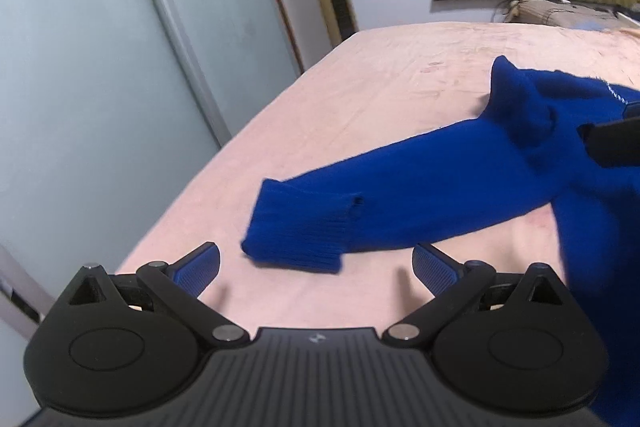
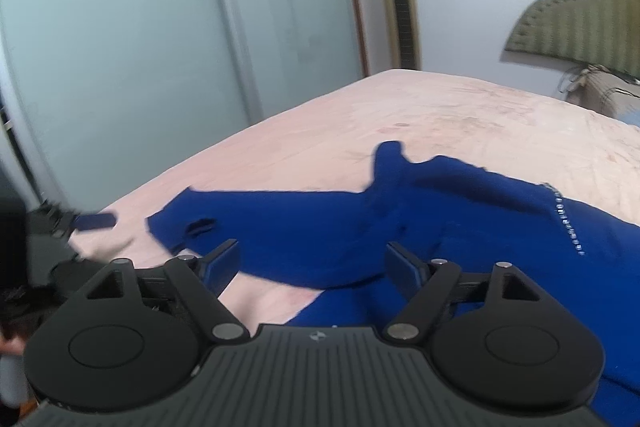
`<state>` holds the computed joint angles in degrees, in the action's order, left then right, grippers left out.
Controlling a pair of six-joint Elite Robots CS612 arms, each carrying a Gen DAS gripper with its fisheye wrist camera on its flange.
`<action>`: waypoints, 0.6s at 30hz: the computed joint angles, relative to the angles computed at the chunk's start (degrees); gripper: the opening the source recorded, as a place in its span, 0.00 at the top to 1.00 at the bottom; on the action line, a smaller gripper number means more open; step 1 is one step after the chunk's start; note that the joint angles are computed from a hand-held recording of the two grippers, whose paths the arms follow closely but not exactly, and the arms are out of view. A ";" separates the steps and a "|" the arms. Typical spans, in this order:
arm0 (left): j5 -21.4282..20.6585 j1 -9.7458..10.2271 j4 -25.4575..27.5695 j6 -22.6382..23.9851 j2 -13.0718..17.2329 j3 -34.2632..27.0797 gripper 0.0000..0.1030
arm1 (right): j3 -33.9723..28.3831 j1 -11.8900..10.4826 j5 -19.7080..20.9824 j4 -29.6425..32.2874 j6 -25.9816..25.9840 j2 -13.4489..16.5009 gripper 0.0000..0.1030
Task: Fold small clothes
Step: 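Reach the left gripper to the other sleeve cuff and close on it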
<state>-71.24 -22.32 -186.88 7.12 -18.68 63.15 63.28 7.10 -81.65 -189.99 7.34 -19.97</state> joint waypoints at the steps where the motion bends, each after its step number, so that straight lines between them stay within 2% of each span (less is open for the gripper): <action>1: -0.60 0.23 -1.29 1.59 0.22 0.02 0.00 | 0.63 0.13 0.42 -0.29 -0.44 -0.28 0.19; 4: -2.90 0.89 -7.56 9.56 1.51 -0.19 0.00 | 2.36 0.39 0.80 -1.44 -0.73 -0.85 0.13; 8: -2.45 1.00 -15.12 22.38 4.08 -1.93 0.01 | 4.06 0.53 0.68 -1.58 0.81 -1.13 0.13; 11: -2.58 1.16 -14.95 26.80 4.94 -3.18 0.01 | 4.54 0.38 0.89 -1.32 2.85 -0.87 0.12; 14: -4.33 1.31 -13.99 25.21 4.68 -3.43 0.01 | 4.59 0.06 1.73 -0.94 5.71 -0.45 0.12; 16: -5.52 1.31 -13.52 20.55 4.54 -4.27 0.01 | 4.54 -0.15 2.43 -0.73 7.76 -0.15 0.12; 18: -4.99 1.15 -10.71 15.47 4.59 -5.73 0.01 | 4.43 -0.17 2.36 -0.44 8.84 0.13 0.13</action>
